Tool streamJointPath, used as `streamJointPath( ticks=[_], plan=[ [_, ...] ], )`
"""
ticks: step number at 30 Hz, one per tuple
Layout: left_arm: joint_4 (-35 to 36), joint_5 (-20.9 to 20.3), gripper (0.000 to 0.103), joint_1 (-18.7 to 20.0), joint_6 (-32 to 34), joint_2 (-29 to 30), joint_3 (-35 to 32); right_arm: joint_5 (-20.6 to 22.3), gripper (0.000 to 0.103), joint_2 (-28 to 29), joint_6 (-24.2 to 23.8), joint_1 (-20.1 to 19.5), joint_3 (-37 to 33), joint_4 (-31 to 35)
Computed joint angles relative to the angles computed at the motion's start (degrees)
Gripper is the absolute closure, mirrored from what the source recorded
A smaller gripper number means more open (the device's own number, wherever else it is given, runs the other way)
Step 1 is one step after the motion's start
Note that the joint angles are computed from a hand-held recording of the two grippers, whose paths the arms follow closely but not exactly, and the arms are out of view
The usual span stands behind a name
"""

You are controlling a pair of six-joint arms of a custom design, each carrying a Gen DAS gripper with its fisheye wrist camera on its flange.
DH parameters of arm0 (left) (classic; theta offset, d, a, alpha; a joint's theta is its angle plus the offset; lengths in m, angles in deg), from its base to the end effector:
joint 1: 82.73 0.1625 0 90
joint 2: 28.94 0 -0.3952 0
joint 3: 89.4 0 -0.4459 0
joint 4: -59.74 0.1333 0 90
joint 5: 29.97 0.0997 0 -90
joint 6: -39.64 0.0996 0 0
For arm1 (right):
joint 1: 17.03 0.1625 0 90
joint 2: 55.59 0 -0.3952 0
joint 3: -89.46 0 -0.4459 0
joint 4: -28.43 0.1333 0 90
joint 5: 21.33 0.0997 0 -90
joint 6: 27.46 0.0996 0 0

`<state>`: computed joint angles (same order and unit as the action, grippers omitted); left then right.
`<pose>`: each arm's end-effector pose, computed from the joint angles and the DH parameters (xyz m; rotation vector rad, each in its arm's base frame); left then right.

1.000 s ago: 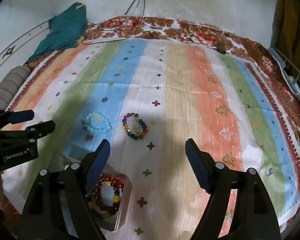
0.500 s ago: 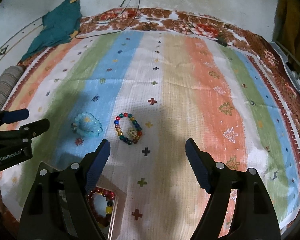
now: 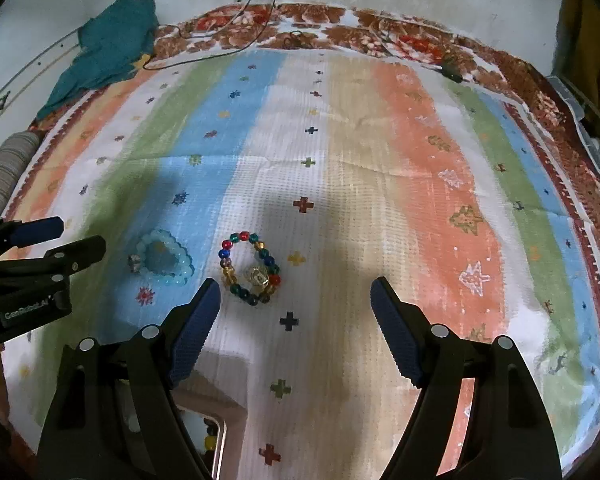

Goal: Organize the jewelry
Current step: 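Move both open tools forward toward the pale blue and multicolour bead bracelets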

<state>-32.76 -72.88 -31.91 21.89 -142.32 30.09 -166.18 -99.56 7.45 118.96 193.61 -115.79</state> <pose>-0.0813 -0.4262 0.4038 0.4700 2.3096 -0.4242 0.4671 -0.3791 -0.0174 0.2794 -2.2471 0.6724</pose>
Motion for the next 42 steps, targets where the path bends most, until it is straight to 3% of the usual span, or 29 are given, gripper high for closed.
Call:
streamJointPath(
  ticks=[29,42],
  plan=[
    [-7.22,0.35,0.039,5.91,5.9,8.94,-1.91,1.2,0.025,3.91,-3.52,-5.18,-3.91,0.84],
    [-7.84,-2.13,0.039,9.0,6.22,12.51,-4.0,3.96,0.025,5.32,-3.82,-7.43,-5.05,-0.55]
  ],
)
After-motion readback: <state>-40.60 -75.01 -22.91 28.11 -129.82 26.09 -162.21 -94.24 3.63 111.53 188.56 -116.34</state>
